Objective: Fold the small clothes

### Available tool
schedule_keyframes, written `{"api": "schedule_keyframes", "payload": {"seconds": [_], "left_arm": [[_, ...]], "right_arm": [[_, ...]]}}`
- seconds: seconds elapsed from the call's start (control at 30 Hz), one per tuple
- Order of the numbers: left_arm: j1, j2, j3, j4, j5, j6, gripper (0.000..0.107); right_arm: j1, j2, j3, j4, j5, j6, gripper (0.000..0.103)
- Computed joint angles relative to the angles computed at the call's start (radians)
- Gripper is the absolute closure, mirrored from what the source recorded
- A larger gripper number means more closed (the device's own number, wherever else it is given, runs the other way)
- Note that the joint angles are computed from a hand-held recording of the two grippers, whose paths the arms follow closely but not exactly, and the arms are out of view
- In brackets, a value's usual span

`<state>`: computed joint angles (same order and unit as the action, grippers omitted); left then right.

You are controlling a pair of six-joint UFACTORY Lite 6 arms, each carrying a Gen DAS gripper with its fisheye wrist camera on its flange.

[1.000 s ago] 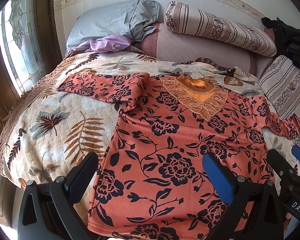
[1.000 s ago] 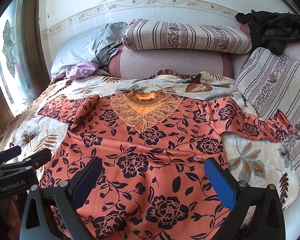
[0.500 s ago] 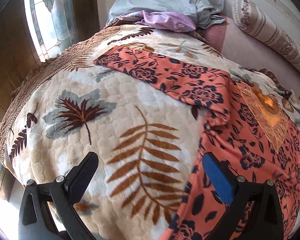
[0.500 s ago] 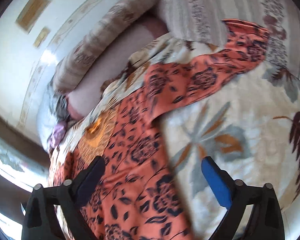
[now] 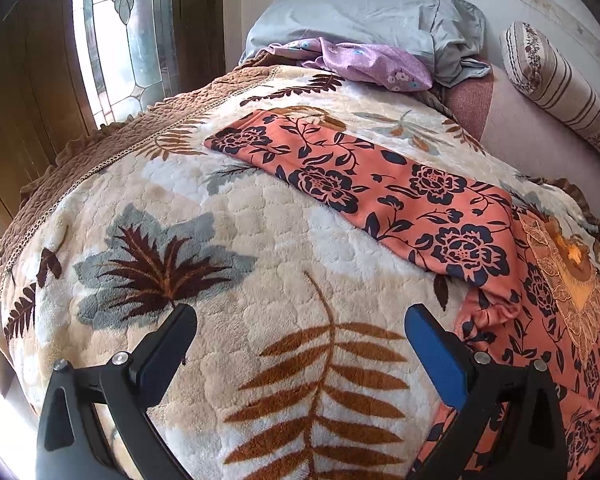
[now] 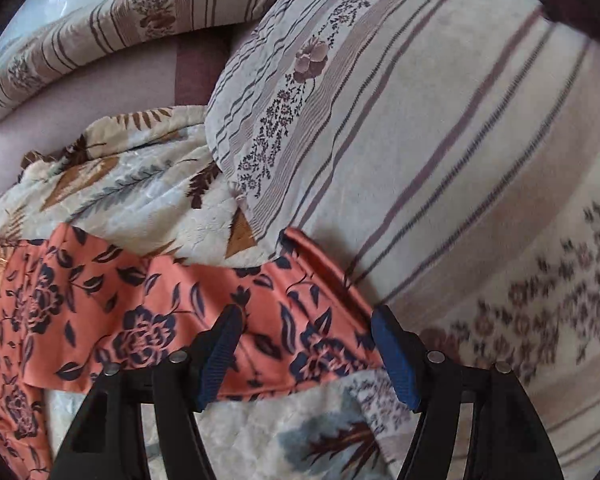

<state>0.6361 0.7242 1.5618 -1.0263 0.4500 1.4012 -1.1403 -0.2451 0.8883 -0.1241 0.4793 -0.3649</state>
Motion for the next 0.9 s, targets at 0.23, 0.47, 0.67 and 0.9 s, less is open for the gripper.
{"api": "schedule_keyframes", "payload": {"seconds": [0.23,0.47,0.67,0.9], "left_arm": [[-0.006,0.051,0.066,-0.001,-0.02,-0.068,0.004],[0.028,0.081,0.133,0.034,0.104,-0.145,0.004],[0.065,0.068,0.144,-0.016,0.175,-0.12,0.004],[0.099,0.102,0.214,0.003,0.255,-0.178,0.004]], "right_arm": [[0.104,0.201,0.069,-0.463,0.067,0.407,0.097],[0.099,0.121,0.394,0.228,0.411,0.042,0.097],[0.506,0.155,0.889,0.414,0.661,0.423,0.097],[1.239,0.432,1.326,0.239,0.59,0.913,0.097]]}}
